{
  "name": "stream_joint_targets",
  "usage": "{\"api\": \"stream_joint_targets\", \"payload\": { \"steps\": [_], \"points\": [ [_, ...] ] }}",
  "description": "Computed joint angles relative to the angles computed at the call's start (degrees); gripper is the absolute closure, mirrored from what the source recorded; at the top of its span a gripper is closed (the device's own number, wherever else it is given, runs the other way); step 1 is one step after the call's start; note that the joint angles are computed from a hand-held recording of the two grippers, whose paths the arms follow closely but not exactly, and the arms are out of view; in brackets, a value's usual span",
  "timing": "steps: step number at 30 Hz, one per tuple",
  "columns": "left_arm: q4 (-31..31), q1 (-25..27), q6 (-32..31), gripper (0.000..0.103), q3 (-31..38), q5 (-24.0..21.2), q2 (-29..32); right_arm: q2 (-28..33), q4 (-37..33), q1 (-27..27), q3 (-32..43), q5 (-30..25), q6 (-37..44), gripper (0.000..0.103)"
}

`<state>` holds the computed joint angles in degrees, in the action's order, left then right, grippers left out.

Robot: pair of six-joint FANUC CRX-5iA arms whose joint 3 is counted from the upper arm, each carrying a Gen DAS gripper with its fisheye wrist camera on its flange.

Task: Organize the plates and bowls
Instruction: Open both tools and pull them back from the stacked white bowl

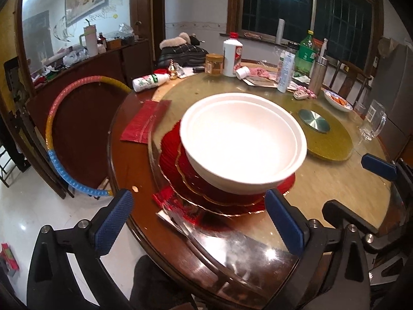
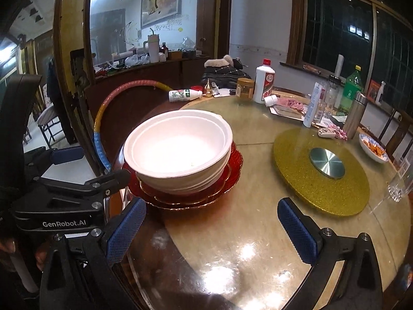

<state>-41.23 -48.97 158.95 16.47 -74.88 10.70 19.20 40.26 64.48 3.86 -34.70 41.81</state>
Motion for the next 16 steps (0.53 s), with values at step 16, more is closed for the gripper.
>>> {"api": "stream_joint_targets", "payload": {
  "steps": [16],
  "points": [
    [2.5,2.1,-0.7,0.0,-1.1,5.0,0.2,-0.2,2.2,-0.2,-0.6,-2.0,1.1,0.0]
  ]
}}
